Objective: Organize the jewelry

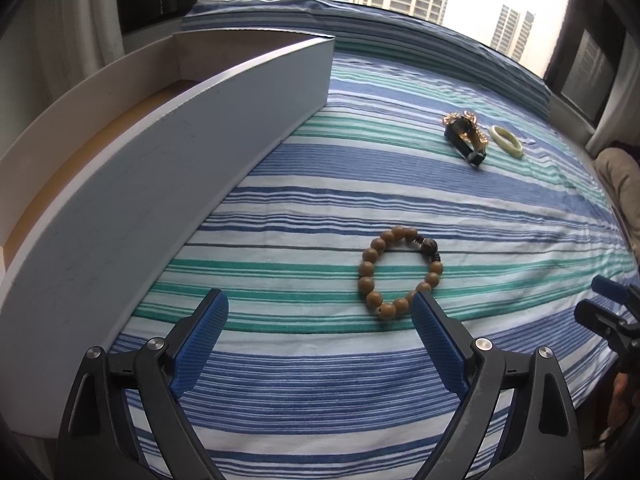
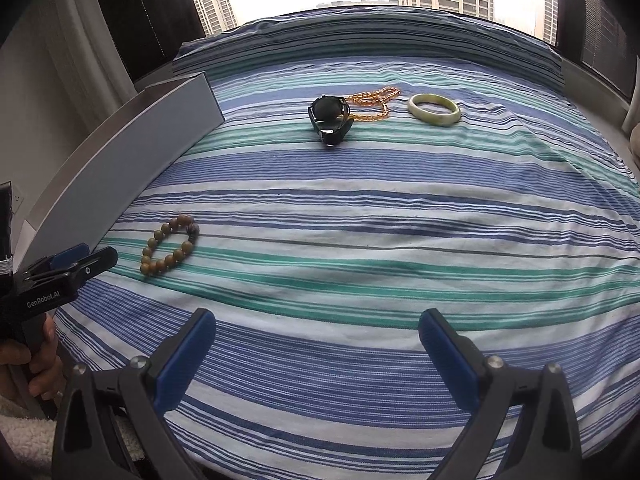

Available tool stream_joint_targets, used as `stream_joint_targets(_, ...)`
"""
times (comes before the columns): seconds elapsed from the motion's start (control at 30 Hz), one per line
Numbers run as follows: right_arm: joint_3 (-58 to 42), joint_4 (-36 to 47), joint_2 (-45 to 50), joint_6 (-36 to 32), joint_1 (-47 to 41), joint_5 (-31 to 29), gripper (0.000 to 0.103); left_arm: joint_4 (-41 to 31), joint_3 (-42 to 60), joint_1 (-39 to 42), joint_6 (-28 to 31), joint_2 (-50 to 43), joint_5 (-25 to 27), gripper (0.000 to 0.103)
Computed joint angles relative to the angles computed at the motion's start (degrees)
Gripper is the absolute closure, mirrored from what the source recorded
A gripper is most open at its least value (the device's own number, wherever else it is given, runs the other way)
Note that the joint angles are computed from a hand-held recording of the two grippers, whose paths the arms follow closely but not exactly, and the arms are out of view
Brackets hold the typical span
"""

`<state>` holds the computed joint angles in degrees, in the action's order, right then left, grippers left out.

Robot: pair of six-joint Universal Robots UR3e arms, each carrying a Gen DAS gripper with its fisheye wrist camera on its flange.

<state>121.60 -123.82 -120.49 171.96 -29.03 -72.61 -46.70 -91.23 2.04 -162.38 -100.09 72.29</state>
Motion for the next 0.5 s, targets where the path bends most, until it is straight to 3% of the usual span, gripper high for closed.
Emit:
stream_joint_targets(0.2,-4.58,0.41,4.91,-1.67,1.83,0.0,0.0,-0.75,1.18,0.8,-0.08,-0.54,0.22,0.01)
stream_joint_targets(0.37,-16.43,11.05,14.47,-10.19,-6.47,11.13,0.0,-0.47,1.05,1.97,-0.5,0.33,0.31,0.01)
stream_joint_targets(0.5,-30.79,8.74,29.61,-5.51,-7.84,8.55,0.0,-0.26,-0.69,3.93,-1.01,1.8,-0.67,0.009)
